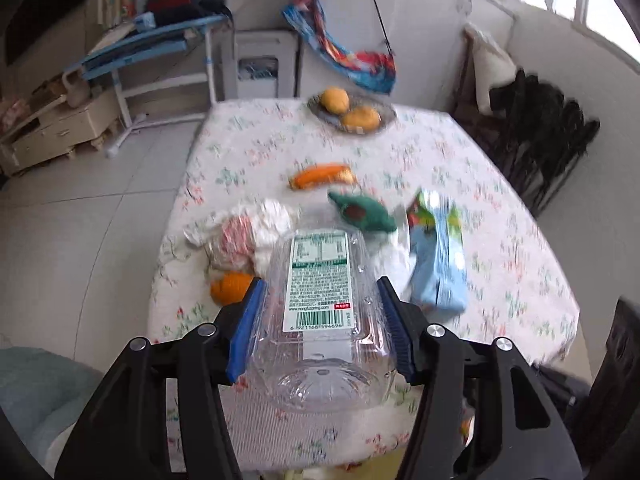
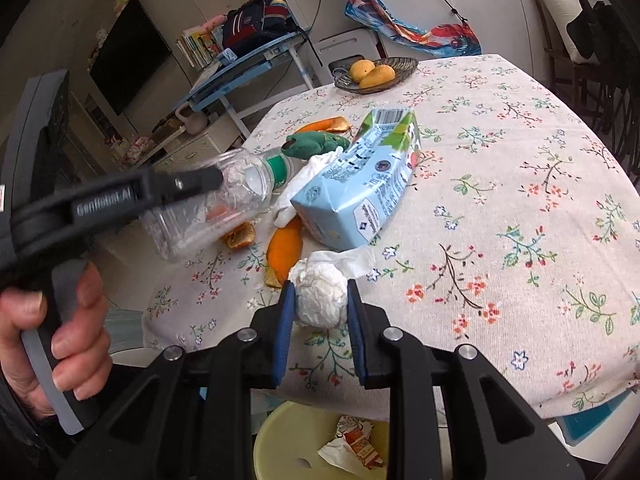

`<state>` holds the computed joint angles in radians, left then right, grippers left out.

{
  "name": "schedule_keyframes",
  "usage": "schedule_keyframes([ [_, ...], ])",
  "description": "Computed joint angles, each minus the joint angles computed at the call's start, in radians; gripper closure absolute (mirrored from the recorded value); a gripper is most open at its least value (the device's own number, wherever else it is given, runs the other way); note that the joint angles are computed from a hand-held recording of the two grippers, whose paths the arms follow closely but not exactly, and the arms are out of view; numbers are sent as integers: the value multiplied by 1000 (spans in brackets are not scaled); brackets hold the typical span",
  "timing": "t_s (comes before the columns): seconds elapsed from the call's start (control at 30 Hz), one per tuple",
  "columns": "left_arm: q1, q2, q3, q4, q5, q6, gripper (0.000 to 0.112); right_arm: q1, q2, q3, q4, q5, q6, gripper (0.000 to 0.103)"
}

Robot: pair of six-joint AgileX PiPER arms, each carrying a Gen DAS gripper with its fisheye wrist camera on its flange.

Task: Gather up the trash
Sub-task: 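Grasp the clear plastic bottle with the left gripper while the right grasps the crumpled white tissue, then carry the bottle and tissue over the yellow basin and release both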

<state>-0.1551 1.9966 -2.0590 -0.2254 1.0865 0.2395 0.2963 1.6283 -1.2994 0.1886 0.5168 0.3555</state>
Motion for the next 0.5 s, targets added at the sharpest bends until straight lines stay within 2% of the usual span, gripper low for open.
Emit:
schedule_keyframes([
  [0.3, -44, 108, -131, 92, 75, -75, 55, 6, 9, 6, -15, 26, 12, 77],
  [0.5, -67, 108, -106, 145, 36, -98, 58, 4, 12, 2, -15, 26, 5, 77],
])
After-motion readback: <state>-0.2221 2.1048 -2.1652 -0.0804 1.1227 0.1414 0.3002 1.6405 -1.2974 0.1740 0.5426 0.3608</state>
